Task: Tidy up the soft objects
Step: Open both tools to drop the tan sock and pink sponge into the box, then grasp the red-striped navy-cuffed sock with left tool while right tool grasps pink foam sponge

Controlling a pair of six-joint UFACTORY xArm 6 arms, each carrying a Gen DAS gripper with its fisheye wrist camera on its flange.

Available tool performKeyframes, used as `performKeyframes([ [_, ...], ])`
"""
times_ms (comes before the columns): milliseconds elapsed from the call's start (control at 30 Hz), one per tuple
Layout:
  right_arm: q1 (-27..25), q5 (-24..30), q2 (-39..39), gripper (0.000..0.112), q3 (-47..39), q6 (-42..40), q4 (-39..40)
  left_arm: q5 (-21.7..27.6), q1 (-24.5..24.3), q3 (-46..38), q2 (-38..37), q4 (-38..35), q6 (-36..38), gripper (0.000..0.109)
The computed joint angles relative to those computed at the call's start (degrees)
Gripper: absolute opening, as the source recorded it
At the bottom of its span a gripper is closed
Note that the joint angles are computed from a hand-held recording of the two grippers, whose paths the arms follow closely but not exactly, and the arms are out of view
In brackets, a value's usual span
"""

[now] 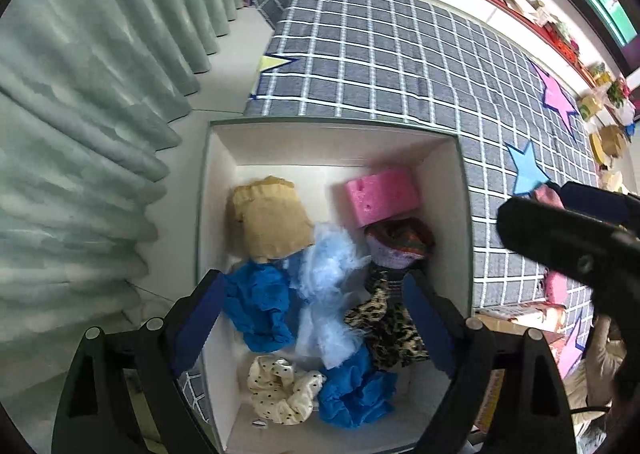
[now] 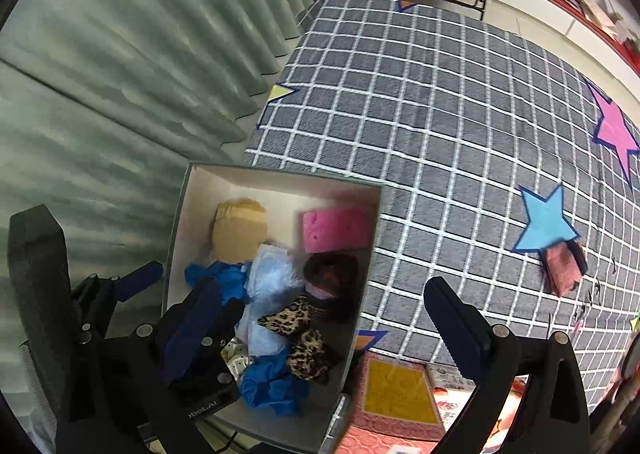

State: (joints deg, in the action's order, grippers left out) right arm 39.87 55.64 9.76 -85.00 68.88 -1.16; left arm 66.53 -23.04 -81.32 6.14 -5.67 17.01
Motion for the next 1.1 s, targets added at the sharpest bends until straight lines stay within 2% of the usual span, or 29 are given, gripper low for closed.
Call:
performKeyframes([
  [167,-0.8,-1.6,-6.6,0.101,7.7,4.1,-1.0,2.0,-2.3,-1.3,0.4,-0.2,-0.3,0.091],
  [633,-1.6,-3.5,-35.1,0.101,39.7,21.5,-2.2,5.3,-14.0,-2.7,-0.2,0.2,-2.0,0.091],
  [967,2.7,-4.2,-53.3,0.101,62.7,35.3,3.8,8.8,-22.2,-4.6,2.4,0.4,-5.2,0.091],
  [1100,5.2,-9.3,-59.9,0.101,71.9,46.2,6.7,9.7,-24.4,-6.0,3.7,1.1,-7.1,0.091],
])
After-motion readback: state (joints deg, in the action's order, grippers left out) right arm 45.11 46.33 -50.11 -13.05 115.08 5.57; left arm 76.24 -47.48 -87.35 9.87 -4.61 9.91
